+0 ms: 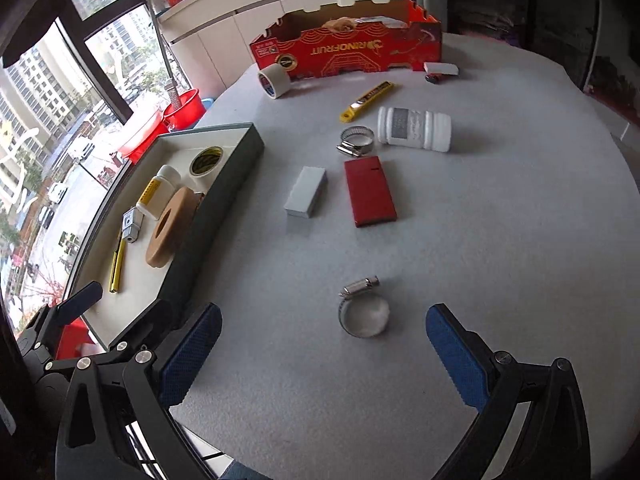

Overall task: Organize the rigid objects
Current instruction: 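Move the left tool to the white block while the right tool approaches the metal hose clamp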

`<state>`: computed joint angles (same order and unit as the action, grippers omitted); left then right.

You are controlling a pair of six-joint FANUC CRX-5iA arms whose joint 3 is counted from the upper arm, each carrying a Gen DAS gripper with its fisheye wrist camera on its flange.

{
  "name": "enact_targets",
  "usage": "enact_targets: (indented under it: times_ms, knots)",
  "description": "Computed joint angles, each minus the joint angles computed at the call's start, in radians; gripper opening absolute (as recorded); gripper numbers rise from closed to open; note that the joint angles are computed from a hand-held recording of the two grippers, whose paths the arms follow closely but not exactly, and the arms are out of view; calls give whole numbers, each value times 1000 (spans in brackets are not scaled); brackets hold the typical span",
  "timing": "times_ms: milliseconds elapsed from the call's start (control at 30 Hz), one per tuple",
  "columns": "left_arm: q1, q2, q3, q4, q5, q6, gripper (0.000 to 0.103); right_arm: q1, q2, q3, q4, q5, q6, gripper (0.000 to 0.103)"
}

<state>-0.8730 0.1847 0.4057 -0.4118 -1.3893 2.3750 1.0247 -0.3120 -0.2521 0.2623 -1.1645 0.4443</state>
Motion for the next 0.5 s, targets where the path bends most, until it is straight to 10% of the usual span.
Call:
enact_targets:
  times_ms: [500]
  knots:
    - [-30,241,276,5,-69,-94,103,-48,-271,-232,-9,-8,-218,103]
